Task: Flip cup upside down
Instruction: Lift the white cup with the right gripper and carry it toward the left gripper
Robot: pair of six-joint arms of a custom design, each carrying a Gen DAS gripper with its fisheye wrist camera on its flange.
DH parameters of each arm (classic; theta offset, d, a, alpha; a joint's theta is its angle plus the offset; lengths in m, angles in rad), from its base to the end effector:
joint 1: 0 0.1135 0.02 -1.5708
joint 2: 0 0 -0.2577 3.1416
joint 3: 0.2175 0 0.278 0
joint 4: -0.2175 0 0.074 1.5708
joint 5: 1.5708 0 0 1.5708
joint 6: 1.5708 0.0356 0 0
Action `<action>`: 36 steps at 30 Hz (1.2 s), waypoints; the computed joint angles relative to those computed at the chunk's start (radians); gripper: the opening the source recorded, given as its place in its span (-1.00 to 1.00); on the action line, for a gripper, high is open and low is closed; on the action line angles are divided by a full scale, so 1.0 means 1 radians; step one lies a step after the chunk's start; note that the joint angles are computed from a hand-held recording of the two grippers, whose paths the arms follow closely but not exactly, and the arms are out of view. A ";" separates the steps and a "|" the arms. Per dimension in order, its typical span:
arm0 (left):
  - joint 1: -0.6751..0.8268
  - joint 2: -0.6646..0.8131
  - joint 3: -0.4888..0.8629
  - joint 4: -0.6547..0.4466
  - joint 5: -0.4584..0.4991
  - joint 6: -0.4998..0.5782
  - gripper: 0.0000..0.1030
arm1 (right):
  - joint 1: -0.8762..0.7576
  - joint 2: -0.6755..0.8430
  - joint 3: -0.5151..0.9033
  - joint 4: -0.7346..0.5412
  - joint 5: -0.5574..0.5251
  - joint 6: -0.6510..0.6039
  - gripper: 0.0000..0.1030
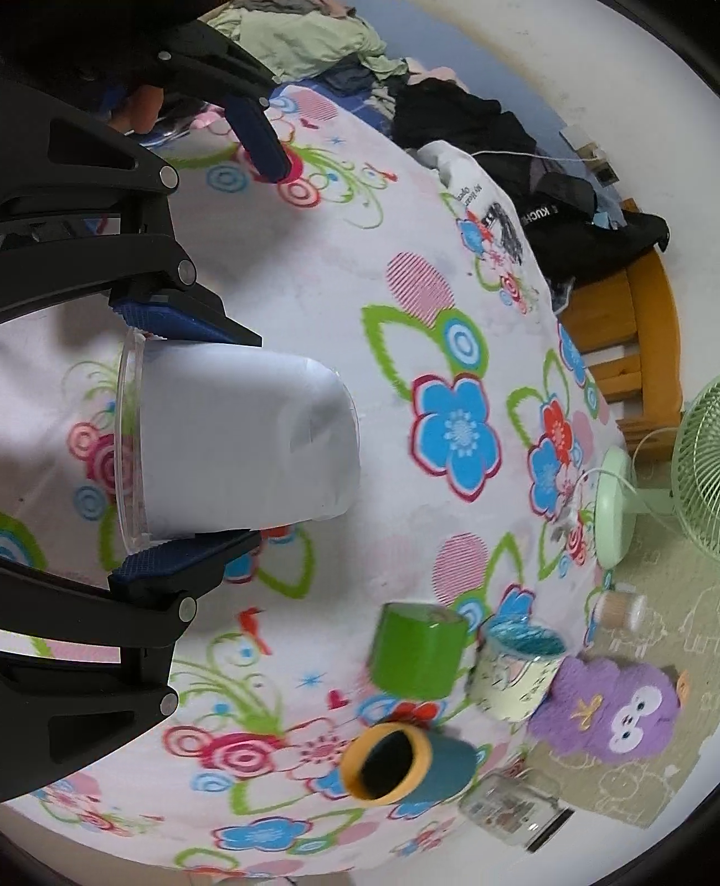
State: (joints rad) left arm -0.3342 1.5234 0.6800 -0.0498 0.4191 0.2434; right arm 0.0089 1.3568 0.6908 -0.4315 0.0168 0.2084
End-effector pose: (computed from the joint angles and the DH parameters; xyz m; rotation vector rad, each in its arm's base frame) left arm 0.2785 -0.1120 0.1251 0.8665 2.2772 -0.5551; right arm 0.2657 0.0018 0.1472 0.2712 2.6551 0.0475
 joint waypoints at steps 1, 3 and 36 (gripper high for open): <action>-0.002 -0.001 -0.005 -0.002 0.000 0.002 1.00 | -0.003 -0.008 -0.013 0.004 -0.002 0.007 0.24; -0.005 -0.004 -0.017 -0.003 -0.003 0.006 1.00 | -0.007 -0.015 -0.029 0.009 -0.006 0.017 0.24; -0.071 -0.045 -0.004 -0.031 -0.057 -0.040 1.00 | -0.170 -0.138 -0.073 -0.009 -0.167 -0.065 0.42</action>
